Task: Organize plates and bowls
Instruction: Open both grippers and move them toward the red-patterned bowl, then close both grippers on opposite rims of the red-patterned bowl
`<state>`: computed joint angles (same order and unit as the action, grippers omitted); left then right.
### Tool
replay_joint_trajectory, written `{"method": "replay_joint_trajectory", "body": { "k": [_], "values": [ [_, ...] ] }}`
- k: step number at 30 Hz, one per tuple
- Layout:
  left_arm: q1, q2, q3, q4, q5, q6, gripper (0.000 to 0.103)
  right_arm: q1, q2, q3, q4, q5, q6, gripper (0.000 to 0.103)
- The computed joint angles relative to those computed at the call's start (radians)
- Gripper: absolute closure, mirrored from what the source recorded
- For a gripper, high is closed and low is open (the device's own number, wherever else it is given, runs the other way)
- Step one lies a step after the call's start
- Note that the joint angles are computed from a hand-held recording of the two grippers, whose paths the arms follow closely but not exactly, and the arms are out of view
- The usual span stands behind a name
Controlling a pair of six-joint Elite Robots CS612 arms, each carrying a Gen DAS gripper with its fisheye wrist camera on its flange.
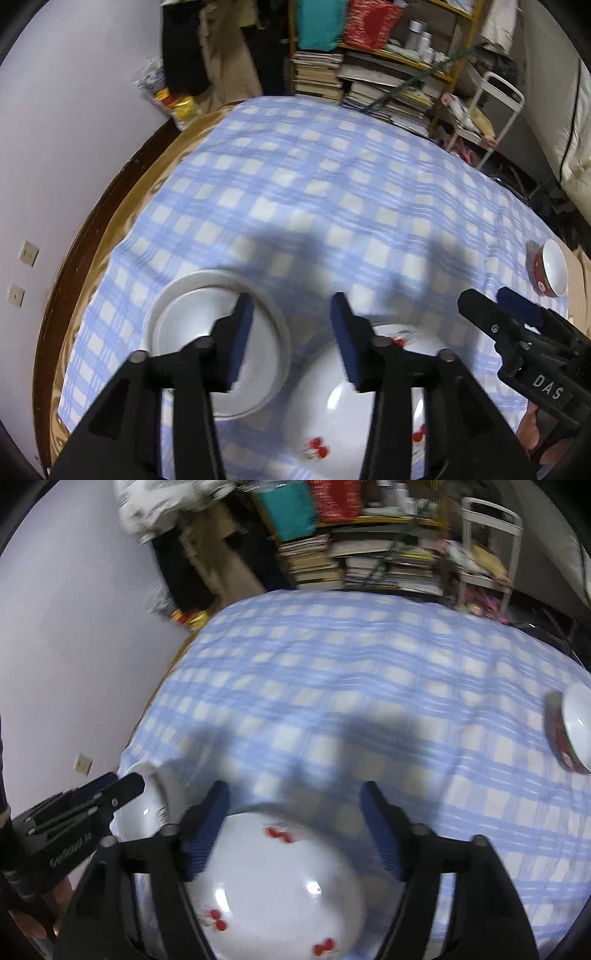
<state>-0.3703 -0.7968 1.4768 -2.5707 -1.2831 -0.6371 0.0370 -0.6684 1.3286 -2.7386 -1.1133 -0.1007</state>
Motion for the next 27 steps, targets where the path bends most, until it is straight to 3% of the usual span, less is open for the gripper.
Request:
{"method": "replay_joint_trajectory", "body": {
  "k": [3, 4, 8, 19, 27],
  "values": [
    [-0.020, 0.028, -0.054, 0.062, 0.034, 0.027, 0.030, -0.022, 0.008, -0.005, -0.020, -0.023, 0.025, 0.005],
    [-0.026, 0.037, -0.071, 0.081, 0.049, 0.037, 0.029, -0.027, 0.010, -0.008, -0.021, -0.035, 0.031, 0.005],
    [-0.044, 0.071, -0.131, 0.108, 0.050, 0.058, 0.026, -0.049, 0.022, -0.024, -0.032, -0.094, 0.003, 0.005],
    [-0.078, 0.177, -0.315, 0.058, -0.032, 0.071, 0.025, -0.125, 0.042, -0.097, 0.005, -0.106, -0.063, 0.004],
    [-0.107, 0.281, -0.493, 0.079, -0.092, 0.124, 0.026, -0.183, 0.070, -0.139, -0.057, -0.144, -0.010, 0.004]
  ]
}}
